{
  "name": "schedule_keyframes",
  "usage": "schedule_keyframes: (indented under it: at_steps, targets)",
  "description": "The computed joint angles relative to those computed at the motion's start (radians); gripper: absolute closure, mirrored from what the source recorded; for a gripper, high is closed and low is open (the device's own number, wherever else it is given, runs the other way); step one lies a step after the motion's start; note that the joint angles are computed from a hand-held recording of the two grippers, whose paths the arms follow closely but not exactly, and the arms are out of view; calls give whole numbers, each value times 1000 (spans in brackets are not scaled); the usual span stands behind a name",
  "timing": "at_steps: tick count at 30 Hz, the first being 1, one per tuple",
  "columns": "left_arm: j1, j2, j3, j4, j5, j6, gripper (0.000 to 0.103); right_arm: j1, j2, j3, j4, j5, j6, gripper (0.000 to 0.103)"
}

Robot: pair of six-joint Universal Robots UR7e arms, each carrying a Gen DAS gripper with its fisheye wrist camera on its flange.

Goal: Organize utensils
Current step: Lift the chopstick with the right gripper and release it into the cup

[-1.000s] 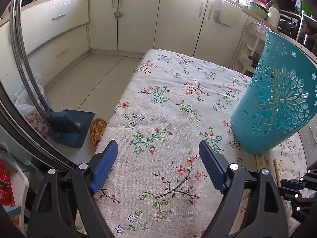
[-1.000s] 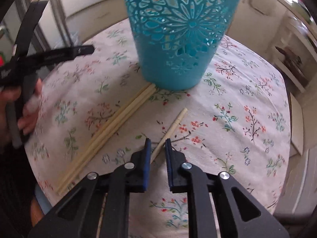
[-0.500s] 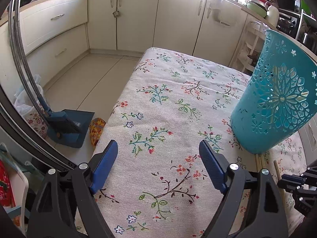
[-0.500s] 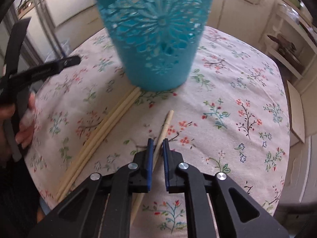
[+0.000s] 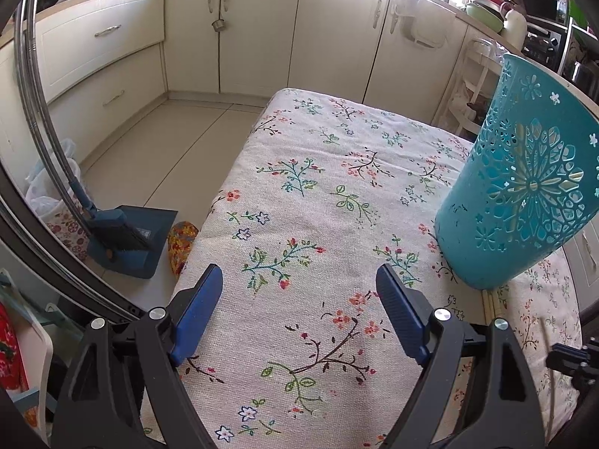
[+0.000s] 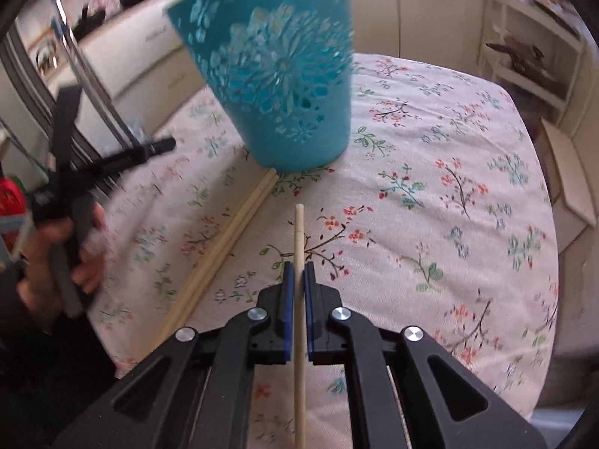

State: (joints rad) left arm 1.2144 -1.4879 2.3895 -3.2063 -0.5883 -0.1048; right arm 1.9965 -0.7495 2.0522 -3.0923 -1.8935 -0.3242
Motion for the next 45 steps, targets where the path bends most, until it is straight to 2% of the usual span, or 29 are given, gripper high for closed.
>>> schedule_keyframes:
  at_steps: [6, 12, 14, 17, 21, 23, 27, 32, 41, 43, 45]
  targets:
    - [-3, 1, 1, 9, 5, -2, 22, -19, -104, 48, -91, 225, 77, 97]
    - [-6, 3, 0, 23, 11, -11, 22, 18, -128, -7, -198, 378, 108, 97]
    - [-7, 3, -1, 27, 13, -12, 22, 36, -109, -53, -240, 392, 115, 97]
    - [-8, 4, -3, 31, 14, -11, 22, 74, -27, -177, -313, 360, 133, 97]
    - [-7, 4, -4, 27, 9, -4, 22, 92, 80, -319, -384, 300, 158, 97]
    - [-7, 4, -2, 22, 6, 0, 22, 101, 148, -393, -433, 237, 161, 97]
    - [-4, -2, 0, 16, -6, 9, 22, 97, 228, -462, -479, 160, 155, 97]
    - [-3, -5, -1, 18, -13, 16, 22, 82, 263, -470, -468, 121, 126, 96]
    - [-3, -1, -4, 24, -11, 17, 22, 89, 226, -387, -420, 101, 46, 94]
    - [-4, -1, -4, 25, -9, 14, 22, 95, 201, -347, -443, 99, 23, 83]
    - [-4, -2, -3, 26, -6, 11, 22, 96, 181, -315, -475, 101, 11, 79]
